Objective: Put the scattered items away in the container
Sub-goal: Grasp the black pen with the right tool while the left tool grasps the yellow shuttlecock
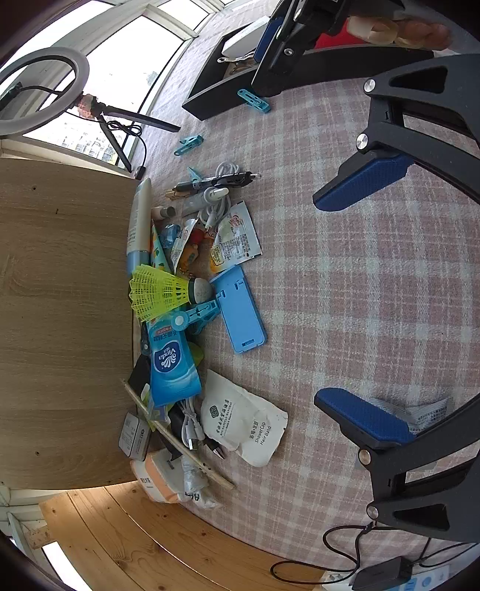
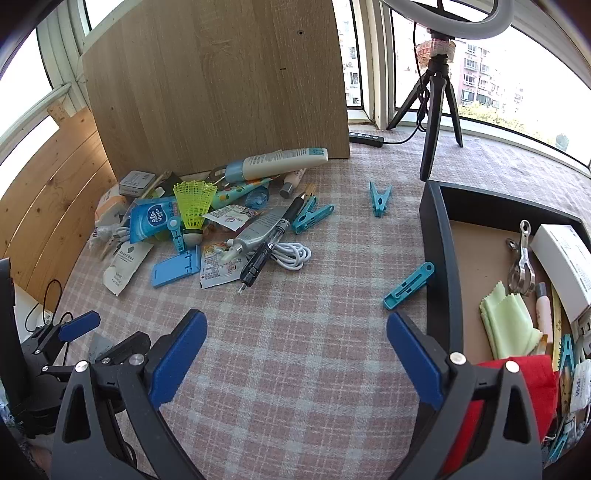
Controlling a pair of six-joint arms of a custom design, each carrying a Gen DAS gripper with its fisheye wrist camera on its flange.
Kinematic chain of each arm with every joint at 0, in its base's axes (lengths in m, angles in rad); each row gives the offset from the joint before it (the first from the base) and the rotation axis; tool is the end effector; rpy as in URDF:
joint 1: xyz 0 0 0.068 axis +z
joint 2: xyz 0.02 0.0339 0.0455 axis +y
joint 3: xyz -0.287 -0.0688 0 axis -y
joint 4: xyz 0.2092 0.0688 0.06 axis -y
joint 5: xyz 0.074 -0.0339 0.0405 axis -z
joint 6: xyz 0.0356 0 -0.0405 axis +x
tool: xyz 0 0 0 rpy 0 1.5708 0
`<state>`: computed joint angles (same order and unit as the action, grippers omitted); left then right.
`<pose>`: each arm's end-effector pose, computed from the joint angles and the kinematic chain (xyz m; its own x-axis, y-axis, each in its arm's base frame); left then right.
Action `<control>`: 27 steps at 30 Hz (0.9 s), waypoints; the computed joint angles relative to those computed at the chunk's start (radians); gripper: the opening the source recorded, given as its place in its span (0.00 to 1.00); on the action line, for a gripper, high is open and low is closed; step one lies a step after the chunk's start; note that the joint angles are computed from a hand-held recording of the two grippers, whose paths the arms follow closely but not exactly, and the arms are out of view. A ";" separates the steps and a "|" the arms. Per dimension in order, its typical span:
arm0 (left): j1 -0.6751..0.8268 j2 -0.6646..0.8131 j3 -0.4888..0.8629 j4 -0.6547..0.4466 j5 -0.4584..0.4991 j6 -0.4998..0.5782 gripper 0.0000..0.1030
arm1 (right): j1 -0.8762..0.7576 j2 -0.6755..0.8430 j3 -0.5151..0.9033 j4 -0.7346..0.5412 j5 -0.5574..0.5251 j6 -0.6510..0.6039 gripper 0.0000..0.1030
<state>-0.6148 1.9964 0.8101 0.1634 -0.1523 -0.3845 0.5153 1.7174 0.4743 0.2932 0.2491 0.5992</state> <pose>0.2722 -0.1856 0.1103 -0.8360 0.1365 -0.5314 0.2071 0.9754 -0.0753 0.2212 0.1152 0.1304 -0.7834 0.1845 -0.5935 0.1078 0.9808 0.1625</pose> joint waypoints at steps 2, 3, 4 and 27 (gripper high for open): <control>0.026 -0.011 0.028 -0.025 0.023 0.018 0.91 | -0.036 0.008 0.037 -0.029 -0.030 -0.031 0.89; 0.040 -0.015 0.043 -0.043 0.036 0.024 0.90 | -0.055 0.001 0.050 -0.045 -0.050 -0.042 0.87; 0.053 -0.018 0.061 -0.063 0.048 0.027 0.89 | -0.077 -0.004 0.064 -0.059 -0.076 -0.049 0.85; 0.172 0.285 0.697 -0.497 0.231 0.146 0.69 | -0.358 0.371 0.742 -0.626 -0.419 -0.248 0.53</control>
